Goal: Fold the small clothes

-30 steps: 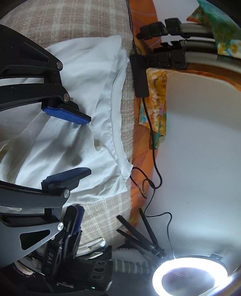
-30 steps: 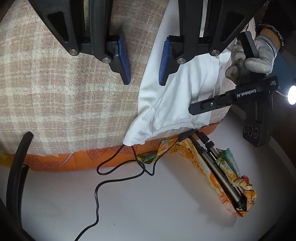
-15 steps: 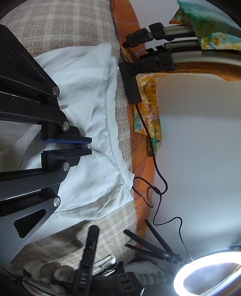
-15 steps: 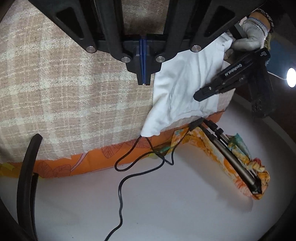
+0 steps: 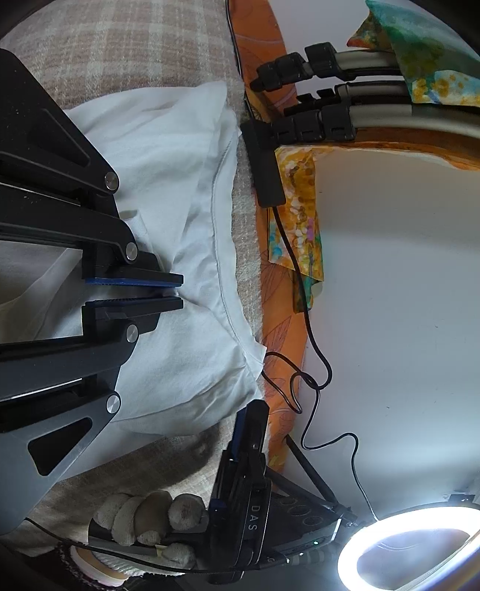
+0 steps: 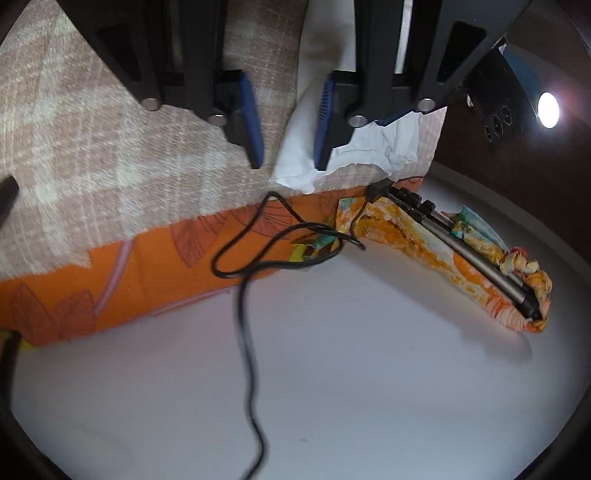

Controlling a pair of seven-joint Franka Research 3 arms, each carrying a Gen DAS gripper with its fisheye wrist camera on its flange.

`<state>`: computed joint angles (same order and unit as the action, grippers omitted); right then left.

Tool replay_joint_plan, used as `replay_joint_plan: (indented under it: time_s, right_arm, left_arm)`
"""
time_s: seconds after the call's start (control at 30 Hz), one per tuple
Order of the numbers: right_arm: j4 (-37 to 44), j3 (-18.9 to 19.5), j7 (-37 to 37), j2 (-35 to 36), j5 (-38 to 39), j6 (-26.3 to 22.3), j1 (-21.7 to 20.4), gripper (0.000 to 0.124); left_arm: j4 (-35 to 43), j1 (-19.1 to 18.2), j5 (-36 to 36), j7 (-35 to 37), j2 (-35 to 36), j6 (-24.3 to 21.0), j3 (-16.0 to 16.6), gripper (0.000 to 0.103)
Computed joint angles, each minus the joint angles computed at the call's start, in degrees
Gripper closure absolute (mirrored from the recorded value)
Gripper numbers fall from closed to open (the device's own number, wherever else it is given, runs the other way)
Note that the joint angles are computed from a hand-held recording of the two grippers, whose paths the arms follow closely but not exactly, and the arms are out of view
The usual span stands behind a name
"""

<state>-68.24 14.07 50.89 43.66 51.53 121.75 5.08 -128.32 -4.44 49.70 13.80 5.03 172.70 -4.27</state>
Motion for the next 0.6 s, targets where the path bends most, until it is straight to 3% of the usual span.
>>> replay_joint_plan:
  time_s: [0.03, 0.07, 0.17, 0.2, 0.33, 0.4, 0.43, 0.6]
  right_arm:
    - [-0.5, 0.0, -0.9, -0.5, -0.3, 0.9, 0.4, 0.121]
    - [-1.3, -0.3, -1.8, -1.3, -0.8, 2.8, 1.1, 0.124]
    - [-5.3, -2.6, -1.9, -4.6, -4.7, 13.7, 5.6, 0.124]
    - [-5.2, -3.3, -0.5, -4.6, -6.7, 15.1, 6.7, 0.124]
    - [-5.9, -1.8, 0.2, -4.9, -7.6, 14.3, 5.2, 0.118]
    - [-8.2, 0.3, -1.8, -6.3, -3.4, 11.7, 1.9, 0.102]
    - [-9.2, 0.5, -3.0, -6.9, -2.2, 11.0, 1.0, 0.1]
    - [-10.2, -0.6, -7.2, -7.5, -0.1, 5.3, -0.6, 0.098]
  left_arm:
    - [0.1, -0.1, 0.1, 0.0, 0.0, -0.3, 0.0, 0.099]
    - [0.2, -0.2, 0.2, 0.0, 0.0, -0.7, -0.1, 0.099]
    - [0.8, -0.4, 0.4, 0.1, 0.2, -1.8, -0.2, 0.098]
    - [0.9, -0.4, 0.4, 0.2, 0.3, -2.1, -0.3, 0.098]
    - [0.6, -0.3, 0.3, 0.0, 0.2, -1.4, -0.2, 0.098]
    - [0.1, -0.2, 1.6, -1.4, -0.1, 0.2, 0.2, 0.098]
    - [-0.4, -0.2, 2.9, -2.9, -0.6, 1.0, 0.6, 0.097]
    - [-0.7, 0.4, 2.2, -2.8, -0.7, 1.0, 0.1, 0.095]
